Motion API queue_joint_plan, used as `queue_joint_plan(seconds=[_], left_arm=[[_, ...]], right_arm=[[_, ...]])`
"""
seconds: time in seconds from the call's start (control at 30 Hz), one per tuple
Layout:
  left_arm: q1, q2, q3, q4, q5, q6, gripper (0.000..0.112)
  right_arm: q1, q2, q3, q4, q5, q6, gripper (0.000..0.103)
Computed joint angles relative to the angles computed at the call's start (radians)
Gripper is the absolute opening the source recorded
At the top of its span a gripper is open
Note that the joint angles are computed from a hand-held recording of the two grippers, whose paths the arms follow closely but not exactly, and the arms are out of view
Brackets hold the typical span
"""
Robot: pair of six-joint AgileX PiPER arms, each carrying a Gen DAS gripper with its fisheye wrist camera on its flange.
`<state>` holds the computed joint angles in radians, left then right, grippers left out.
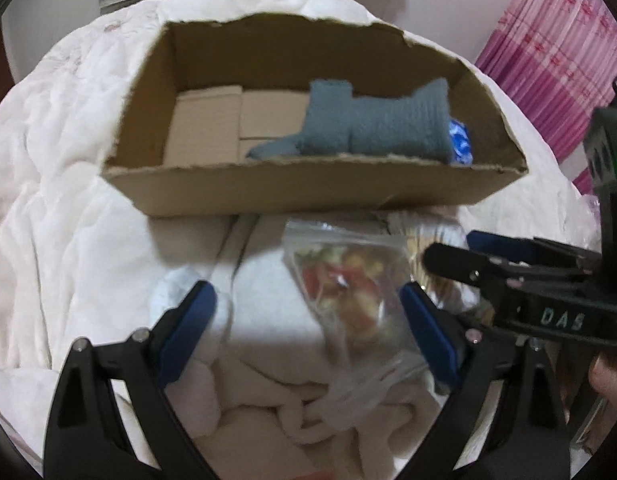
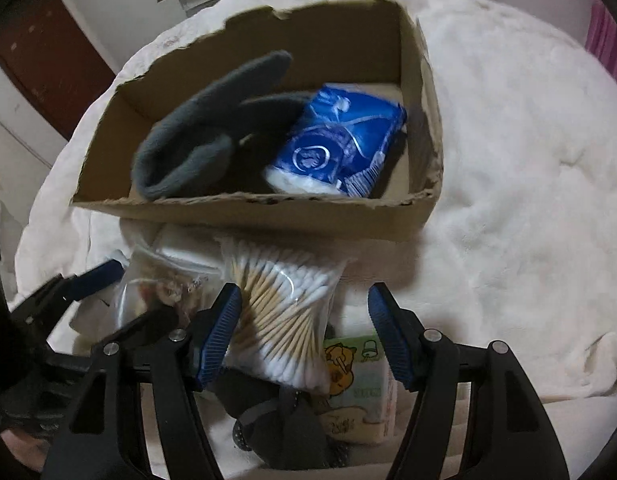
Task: Organize objects
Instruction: 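Grasp the snack bag with the left tool while the right grasps the cotton swab bag, then lower snack bag and cotton swab bag into the box and release both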
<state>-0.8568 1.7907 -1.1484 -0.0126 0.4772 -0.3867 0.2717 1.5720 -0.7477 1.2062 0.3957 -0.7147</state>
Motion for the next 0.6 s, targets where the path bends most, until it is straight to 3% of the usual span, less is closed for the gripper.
queue_joint_plan(seconds=[0.1, 0.2, 0.27, 0.37, 0.43, 0.6], left_arm=[[-0.012, 0.006, 0.000, -0.047, -0.002, 0.067, 0.087], [0.007, 0.008, 0.012, -0.179, -0.008, 0.201, 0.072], [0.012, 0.014, 0.010, -0.216, -0.010, 0.238, 0.068], [0.008, 0.014, 0.006, -0.223, -0.012, 0.246, 0.060], [0.006, 0.005, 0.013, -0.228, -0.019, 0.250, 0.050], [-0.001, -0.030, 0.045, -0.222, -0.039, 0.233, 0.042]], right_arm=[[0.013, 0.020, -0.020, 0.016, 0.027, -0.033, 0.069], [0.063, 0.018, -0.034, -0.029, -0.002, -0.007, 0.066], [0.078, 0.016, -0.033, -0.043, -0.021, 0.004, 0.056], [0.044, 0.017, -0.007, 0.101, 0.006, -0.130, 0.047], [0.024, 0.004, 0.021, 0.198, 0.022, -0.219, 0.044], [0.017, -0.068, 0.105, 0.354, 0.008, -0.353, 0.042]])
